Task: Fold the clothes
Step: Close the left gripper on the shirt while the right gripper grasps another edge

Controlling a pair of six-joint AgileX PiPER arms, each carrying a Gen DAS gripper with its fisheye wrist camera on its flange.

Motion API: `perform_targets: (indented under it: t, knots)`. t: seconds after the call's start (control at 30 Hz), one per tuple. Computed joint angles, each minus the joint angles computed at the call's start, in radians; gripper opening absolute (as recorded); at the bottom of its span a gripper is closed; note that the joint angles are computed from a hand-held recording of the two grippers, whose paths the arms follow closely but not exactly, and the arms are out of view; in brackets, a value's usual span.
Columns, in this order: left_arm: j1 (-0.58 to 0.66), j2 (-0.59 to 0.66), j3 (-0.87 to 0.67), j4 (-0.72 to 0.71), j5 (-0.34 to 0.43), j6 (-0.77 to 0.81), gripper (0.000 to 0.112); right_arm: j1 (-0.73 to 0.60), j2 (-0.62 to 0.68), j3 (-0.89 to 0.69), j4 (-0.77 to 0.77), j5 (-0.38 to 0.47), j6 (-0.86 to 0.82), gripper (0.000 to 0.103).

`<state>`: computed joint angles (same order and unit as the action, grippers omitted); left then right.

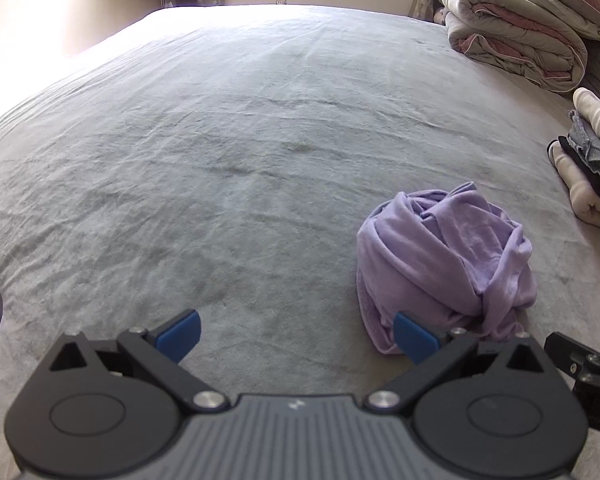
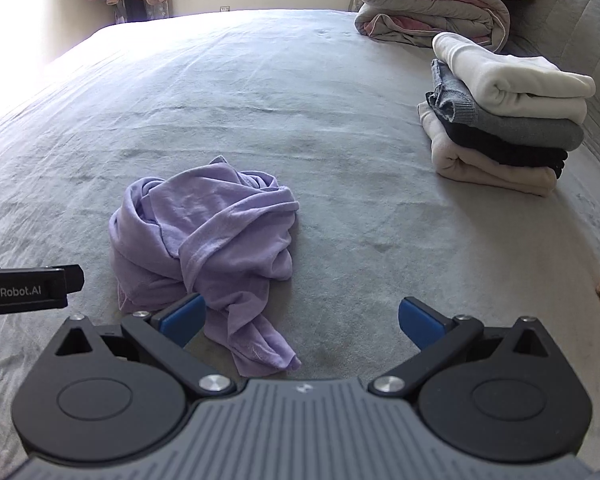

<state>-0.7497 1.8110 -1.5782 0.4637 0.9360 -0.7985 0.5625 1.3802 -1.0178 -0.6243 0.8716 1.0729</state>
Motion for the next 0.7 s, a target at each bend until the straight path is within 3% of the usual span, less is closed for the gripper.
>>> perform_targets:
  t: [0.3,0.4,0.5,0.57,0.7]
  knots:
    - [0.053,0.077,0.017,-0.097,-0.101,0.131,0.102,-0.131,0.098,0.037,0.119,-0.115,-0.121,0.103]
    - [0.059,0.096,0.021,-0.117,-0.107,0.161,0.103,-0.143,0.095,0.082,0.101,-0.182,-0.119,0.103]
    - [0.049,0.066,0.104,-0.058,-0.195,0.118,0.103,-0.142,0.065,0.146,0.049,-0.254,-0.058,0.103]
    - [0.04,0.063,0.119,-0.026,-0.206,0.093,0.103,-0.128,0.05,0.183,-0.012,-0.284,0.0,0.103]
    - [0.037,0.058,0.137,-0.009,-0.224,0.078,0.103,-0.104,0.054,0.195,-0.072,-0.282,0.049,0.103]
